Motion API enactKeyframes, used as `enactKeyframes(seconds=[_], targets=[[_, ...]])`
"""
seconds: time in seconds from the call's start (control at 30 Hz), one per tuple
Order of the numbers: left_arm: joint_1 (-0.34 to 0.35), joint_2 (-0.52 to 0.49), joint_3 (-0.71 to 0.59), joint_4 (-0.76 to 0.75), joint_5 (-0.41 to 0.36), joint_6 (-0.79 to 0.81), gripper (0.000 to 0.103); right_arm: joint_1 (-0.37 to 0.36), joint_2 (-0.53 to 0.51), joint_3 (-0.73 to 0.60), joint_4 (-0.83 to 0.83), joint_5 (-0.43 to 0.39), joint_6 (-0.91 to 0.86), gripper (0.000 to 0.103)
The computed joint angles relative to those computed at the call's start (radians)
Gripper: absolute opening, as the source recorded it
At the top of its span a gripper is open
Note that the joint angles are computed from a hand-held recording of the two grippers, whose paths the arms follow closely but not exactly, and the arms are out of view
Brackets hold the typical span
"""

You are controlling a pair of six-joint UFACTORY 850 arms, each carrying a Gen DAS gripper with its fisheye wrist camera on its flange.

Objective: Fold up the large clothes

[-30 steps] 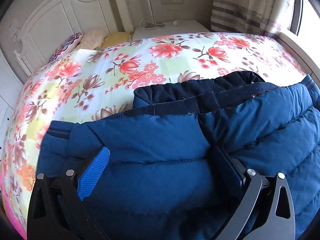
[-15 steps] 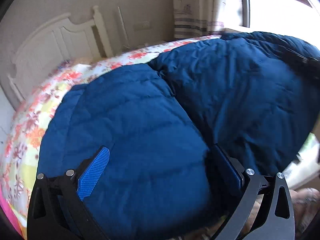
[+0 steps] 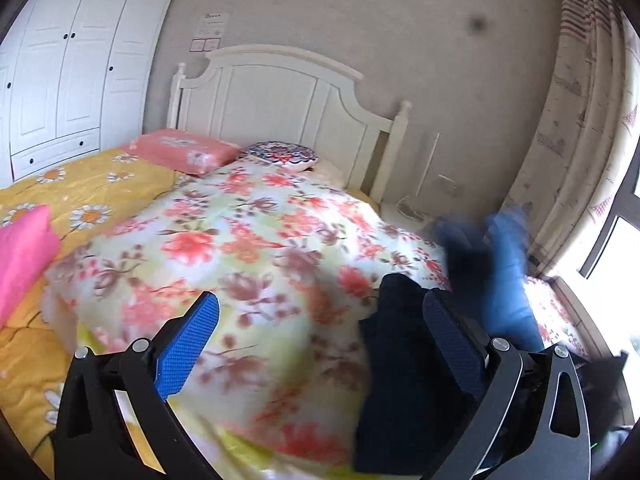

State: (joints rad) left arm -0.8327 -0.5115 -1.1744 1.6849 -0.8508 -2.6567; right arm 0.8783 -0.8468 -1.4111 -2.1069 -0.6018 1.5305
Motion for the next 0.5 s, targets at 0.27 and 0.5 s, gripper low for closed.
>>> enactKeyframes(seconds=[0.27,0.5], targets=[[0.021,-0.012,-0.006,0.106,0.112,0.049,0.098,0.034,-0.030,0.034,-0.087,-0.150,0.037,0.049],[0.110,-0.198,-0.428,-0.023,0.475,0.556,0.098,0.034,-0.018,0.099,-0.202,-0.218,0.114,0.047]])
